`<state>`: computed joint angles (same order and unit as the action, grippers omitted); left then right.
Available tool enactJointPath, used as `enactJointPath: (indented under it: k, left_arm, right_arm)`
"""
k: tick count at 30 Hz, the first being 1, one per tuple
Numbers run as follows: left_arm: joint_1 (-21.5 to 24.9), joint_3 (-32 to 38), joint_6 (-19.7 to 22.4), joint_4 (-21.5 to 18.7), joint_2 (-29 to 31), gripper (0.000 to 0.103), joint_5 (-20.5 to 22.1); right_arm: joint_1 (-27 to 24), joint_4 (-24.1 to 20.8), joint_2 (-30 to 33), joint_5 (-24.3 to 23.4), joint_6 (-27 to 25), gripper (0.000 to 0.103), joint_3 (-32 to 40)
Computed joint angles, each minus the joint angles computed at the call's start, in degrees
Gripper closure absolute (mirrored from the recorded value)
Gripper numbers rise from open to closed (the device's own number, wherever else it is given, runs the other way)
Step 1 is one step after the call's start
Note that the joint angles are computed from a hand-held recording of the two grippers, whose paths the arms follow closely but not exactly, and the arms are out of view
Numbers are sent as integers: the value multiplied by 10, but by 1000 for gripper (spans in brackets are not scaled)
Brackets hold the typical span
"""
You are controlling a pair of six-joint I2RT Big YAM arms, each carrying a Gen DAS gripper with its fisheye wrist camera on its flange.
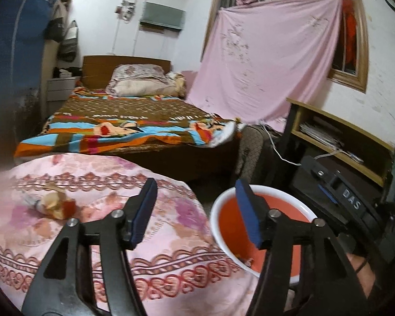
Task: Collect trash
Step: 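Open both tools to drop the sachet and yellow cap into the bucket, then move both open tools back over the quilt toward the remaining items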
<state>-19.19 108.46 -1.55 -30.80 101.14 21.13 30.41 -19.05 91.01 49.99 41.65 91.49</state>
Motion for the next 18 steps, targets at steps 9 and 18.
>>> enactJointPath:
  k: [9,18]
  left_arm:
    - [25,-46,-16,53,-31,25,-64]
    - [70,-116,-55,134,-66,12,-101]
  right_arm:
    - [19,87,22,19,-99,0,15]
    - [41,184,53,0,-222,0,37]
